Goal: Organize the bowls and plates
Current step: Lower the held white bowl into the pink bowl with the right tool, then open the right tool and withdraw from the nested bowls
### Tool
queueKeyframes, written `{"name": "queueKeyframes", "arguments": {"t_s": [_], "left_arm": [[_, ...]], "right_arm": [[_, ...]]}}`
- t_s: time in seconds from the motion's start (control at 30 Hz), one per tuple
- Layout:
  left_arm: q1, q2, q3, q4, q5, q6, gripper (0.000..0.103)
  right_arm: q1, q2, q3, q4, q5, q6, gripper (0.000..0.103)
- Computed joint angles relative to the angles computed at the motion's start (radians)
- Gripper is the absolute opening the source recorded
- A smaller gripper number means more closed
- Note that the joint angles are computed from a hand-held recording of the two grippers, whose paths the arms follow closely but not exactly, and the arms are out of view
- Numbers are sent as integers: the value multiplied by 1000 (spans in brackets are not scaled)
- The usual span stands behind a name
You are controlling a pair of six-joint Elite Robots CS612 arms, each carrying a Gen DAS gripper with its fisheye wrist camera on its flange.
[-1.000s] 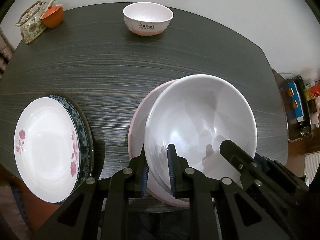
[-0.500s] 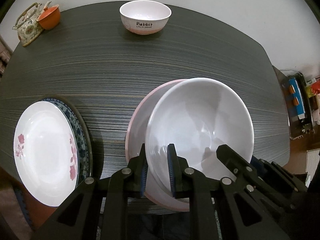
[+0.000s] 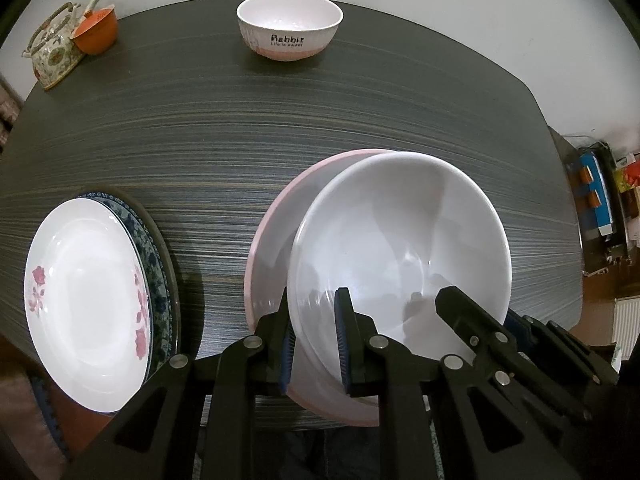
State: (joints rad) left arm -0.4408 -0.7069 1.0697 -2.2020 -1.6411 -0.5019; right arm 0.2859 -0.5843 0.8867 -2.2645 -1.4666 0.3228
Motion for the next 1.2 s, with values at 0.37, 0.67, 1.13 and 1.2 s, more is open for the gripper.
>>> {"name": "queueKeyframes", "arguments": {"t_s": [0.37,0.67,1.13,1.2], "left_arm": [[14,11,-15,17,-39,2,19],[15,8,-13,6,-33,5,26],[12,-28,45,-102,19,25,44],[12,-33,53,-119,17,21,48]], "right_arm": [[6,1,-7,8,-30,-4,23],[7,-6,5,-3,-50,-9,23],[14,-36,47,-90,-129,-43,23],[15,-38,49,-96,-139,-50,23]]}}
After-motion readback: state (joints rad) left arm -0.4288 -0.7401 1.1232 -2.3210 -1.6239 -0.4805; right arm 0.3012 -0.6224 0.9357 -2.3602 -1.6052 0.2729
